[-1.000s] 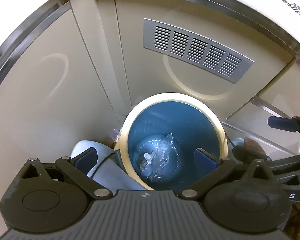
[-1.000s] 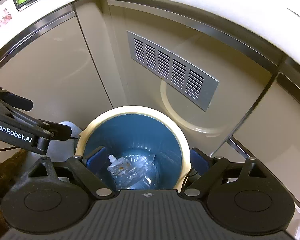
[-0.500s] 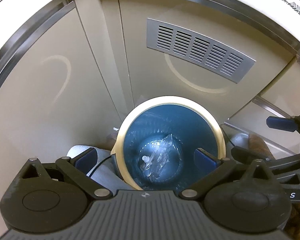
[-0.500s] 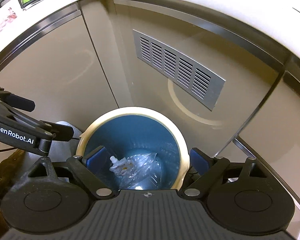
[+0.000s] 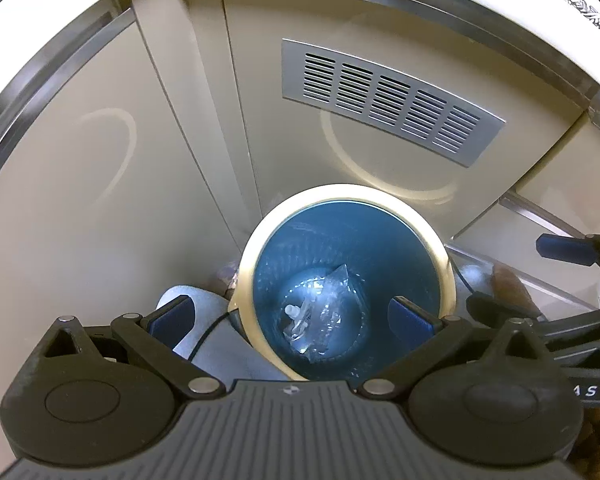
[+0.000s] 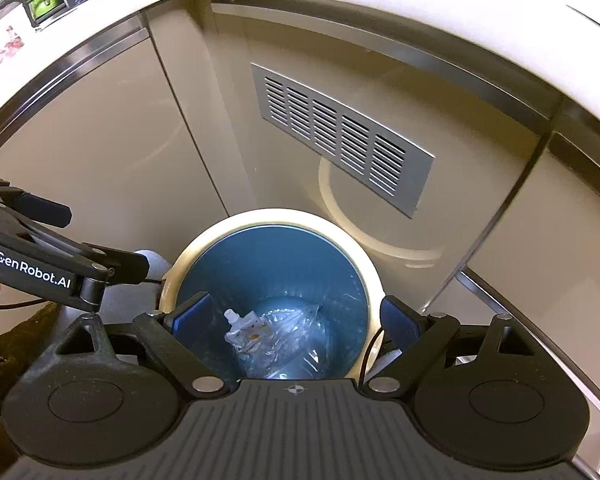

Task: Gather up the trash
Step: 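Raise both tools back up to the counter trash pile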

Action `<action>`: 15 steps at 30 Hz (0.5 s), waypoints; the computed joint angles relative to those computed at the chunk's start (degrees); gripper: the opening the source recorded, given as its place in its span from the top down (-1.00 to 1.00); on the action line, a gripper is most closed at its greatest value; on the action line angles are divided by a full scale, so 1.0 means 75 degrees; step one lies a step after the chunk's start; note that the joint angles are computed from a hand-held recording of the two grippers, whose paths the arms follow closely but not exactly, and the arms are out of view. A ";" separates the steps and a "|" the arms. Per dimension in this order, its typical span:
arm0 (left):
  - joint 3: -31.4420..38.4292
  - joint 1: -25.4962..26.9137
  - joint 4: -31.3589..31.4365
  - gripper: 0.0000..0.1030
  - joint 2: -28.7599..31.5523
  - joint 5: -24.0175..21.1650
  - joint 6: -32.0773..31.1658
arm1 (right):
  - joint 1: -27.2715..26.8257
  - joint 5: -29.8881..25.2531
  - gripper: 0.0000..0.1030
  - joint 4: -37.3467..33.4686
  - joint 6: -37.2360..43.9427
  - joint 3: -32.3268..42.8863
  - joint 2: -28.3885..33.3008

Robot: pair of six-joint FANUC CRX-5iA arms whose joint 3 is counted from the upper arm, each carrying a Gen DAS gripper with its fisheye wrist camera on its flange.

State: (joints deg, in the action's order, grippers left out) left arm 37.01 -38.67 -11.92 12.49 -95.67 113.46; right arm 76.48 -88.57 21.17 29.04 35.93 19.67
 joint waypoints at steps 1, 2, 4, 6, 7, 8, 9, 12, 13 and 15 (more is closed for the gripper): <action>-0.0023 0.0009 0.0002 -0.99 -0.0026 0.0009 -0.0010 | 0.0009 0.0013 -0.78 0.0019 -0.0052 -0.0033 -0.0021; -0.0030 0.0013 0.0002 -0.99 -0.0036 0.0005 0.0016 | 0.0013 0.0007 -0.78 0.0033 -0.0086 -0.0044 -0.0027; -0.0010 0.0016 -0.0053 -0.99 -0.0049 -0.0033 0.0107 | 0.0008 -0.0018 -0.78 0.0056 -0.0106 -0.0023 -0.0020; 0.0000 0.0047 -0.0085 -0.99 -0.0082 -0.0022 0.0216 | 0.0016 0.0004 -0.78 0.0098 -0.0100 -0.0003 -0.0017; 0.0026 0.0064 -0.0089 -0.99 -0.0082 -0.0018 0.0290 | 0.0014 0.0032 -0.78 0.0125 -0.0081 -0.0020 -0.0044; 0.0060 0.0083 -0.0089 -0.99 -0.0078 -0.0013 0.0361 | 0.0023 0.0046 -0.78 0.0179 -0.0079 -0.0018 -0.0052; 0.0080 0.0105 -0.0089 -0.99 -0.0087 -0.0001 0.0408 | 0.0043 0.0051 -0.78 0.0239 -0.0093 -0.0028 -0.0070; 0.0205 0.0113 -0.0146 -0.99 -0.0059 -0.0013 0.0474 | 0.0071 0.0088 -0.78 0.0385 -0.0163 -0.0012 -0.0118; 0.0268 0.0106 -0.0172 -0.99 -0.0032 -0.0034 0.0475 | 0.0086 0.0107 -0.78 0.0429 -0.0196 -0.0035 -0.0157; 0.0418 0.0096 -0.0208 -0.99 0.0032 -0.0125 0.0454 | 0.0122 0.0123 -0.78 0.0544 -0.0240 -0.0032 -0.0212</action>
State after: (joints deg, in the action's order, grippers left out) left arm 40.15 -37.95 -13.48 12.73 -96.60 116.87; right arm 77.40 -87.65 25.25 27.24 35.69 18.09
